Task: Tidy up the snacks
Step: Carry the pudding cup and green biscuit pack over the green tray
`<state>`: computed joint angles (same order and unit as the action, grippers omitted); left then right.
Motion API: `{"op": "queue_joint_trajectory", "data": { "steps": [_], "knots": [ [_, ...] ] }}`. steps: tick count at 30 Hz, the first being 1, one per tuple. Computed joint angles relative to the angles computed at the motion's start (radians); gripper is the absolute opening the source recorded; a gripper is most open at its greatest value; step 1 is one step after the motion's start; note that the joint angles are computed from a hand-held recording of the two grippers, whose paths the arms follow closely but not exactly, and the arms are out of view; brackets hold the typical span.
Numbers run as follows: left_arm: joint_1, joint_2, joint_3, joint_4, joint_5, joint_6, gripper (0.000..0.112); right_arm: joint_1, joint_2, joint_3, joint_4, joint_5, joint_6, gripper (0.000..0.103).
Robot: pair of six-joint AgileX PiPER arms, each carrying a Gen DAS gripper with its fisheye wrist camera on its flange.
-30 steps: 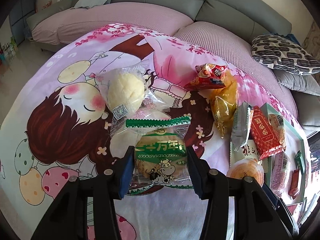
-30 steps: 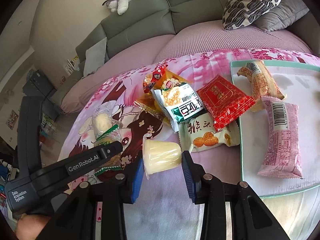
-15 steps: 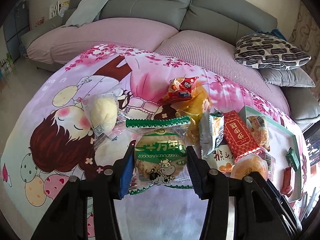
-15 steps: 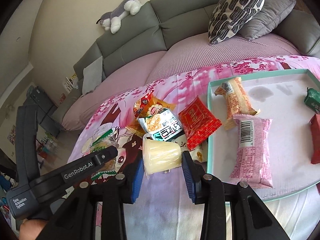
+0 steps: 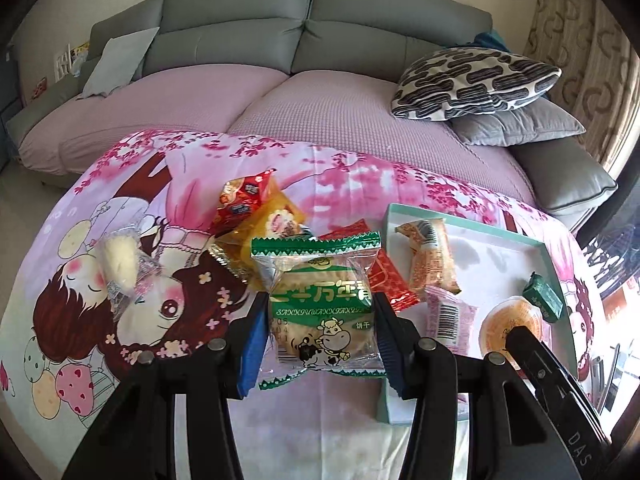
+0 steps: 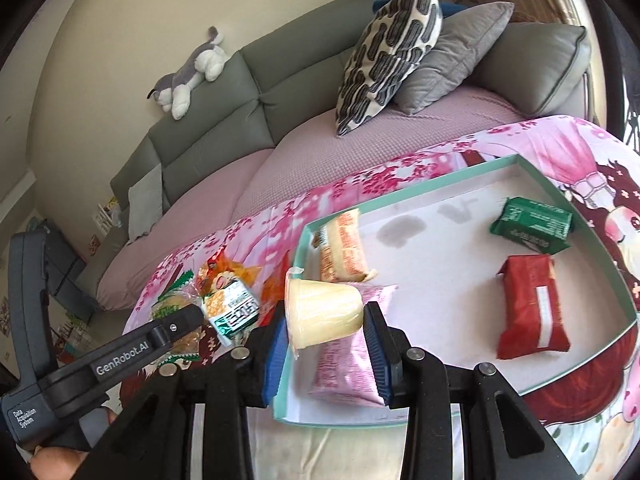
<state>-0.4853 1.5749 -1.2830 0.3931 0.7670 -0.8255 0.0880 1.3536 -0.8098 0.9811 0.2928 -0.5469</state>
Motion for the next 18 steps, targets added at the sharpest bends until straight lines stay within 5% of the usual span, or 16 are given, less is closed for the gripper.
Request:
{"op": "queue_joint_trajectory", "data": {
  "steps": [9,18],
  "knots": [
    [-0.139,0.113,-0.162,0.036,0.017,0.01,0.052,-0.236,-0.037,0.023,0.072,0.058,-0.114,0.039],
    [-0.185,0.259,-0.306,0.004,0.011,0.092,0.052,-0.29,0.025,0.01,0.172,0.021,-0.253,0.039]
  ]
}}
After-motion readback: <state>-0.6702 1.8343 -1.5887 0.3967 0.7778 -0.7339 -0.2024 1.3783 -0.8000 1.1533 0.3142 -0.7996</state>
